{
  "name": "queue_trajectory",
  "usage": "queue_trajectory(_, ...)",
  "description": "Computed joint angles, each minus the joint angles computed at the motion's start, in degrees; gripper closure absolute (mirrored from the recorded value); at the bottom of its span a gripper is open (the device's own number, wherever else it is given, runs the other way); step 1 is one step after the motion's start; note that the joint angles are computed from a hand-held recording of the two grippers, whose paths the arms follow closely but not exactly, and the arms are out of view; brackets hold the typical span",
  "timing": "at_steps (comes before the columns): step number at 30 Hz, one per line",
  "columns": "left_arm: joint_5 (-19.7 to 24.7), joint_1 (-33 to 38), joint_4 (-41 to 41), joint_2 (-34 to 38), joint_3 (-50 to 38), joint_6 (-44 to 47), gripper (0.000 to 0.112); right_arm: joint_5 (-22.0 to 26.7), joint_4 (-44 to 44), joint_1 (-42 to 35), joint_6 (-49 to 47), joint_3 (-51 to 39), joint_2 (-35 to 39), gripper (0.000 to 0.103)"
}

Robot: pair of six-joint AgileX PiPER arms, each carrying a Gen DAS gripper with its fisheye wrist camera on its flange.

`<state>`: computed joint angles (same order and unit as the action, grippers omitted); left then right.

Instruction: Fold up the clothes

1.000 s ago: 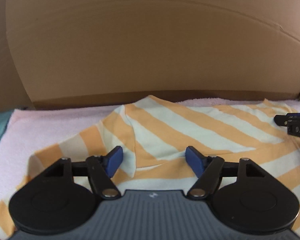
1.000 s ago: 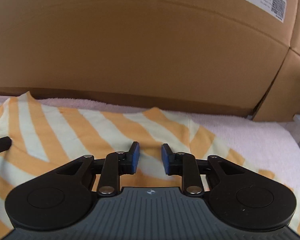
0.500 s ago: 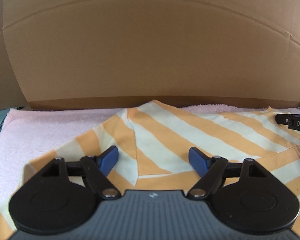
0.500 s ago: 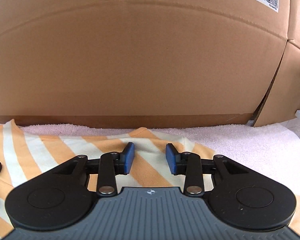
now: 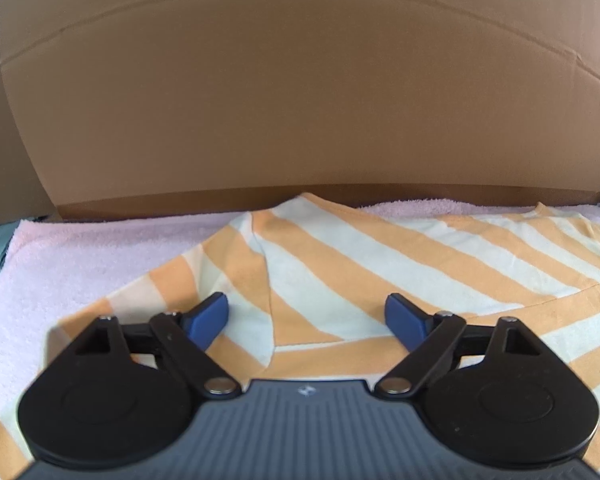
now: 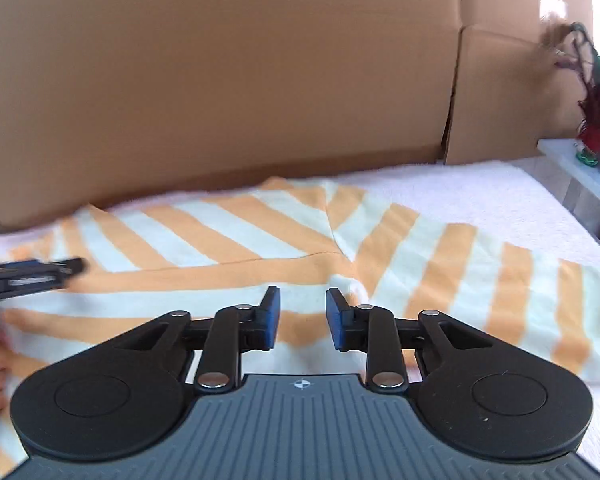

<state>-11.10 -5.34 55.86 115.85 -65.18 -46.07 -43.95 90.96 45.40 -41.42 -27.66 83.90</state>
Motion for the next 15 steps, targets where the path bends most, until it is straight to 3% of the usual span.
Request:
queue_trajectory(1, 0.7, -0.2, 0.9, -2.0, 1.7, -0.5, 0.024, -3.8, 4.2, 5.2, -2.1, 1.3, -1.6, 0.068)
queue_trajectory(2, 1.2, -0.4, 2.6, -4.4, 3.6, -2.0, 0.033, -5.6, 6.0, 9.2, -2.5, 2.7, -2.6, 0.067)
queue_trajectory(3, 1.8, -0.6, 6.6, -6.8, 5.3, -5.7, 0.036, -5.4, 5.6, 10.9, -1.0, 3.4, -1.2, 0.067)
queue_trajectory(5, -2.3, 0.9, 12.2, -12.8, 11.8, -9.5, 0.036, -4.2, 3.0, 13.1, 3.5, 4.1, 3.4, 0.066)
queue_trajectory(9, -7.8, 3.9, 7.9, -23.4, 26.8, 2.1, 0.038, -8.2, 1.0, 17.4, 15.4, 10.2, 2.7, 0.070)
queue_trajectory(12, -13.1, 10.4, 14.7, -27.7, 35.6, 0.6, 0.046, -10.5, -2.7, 17.6, 26.0, 13.7, 1.4, 0.074)
queue_trajectory(13, -15.3, 12.8, 15.1, -28.6, 38.6, 2.1, 0.046, -12.5, -3.4, 20.2, 29.7, 15.3, 1.0, 0.073)
queue_trajectory(15, -20.5, 19.1, 14.1, -31.9, 44.8, 9.2, 0.046, -11.6, -7.3, 22.5, 32.3, 16.0, 1.2, 0.073)
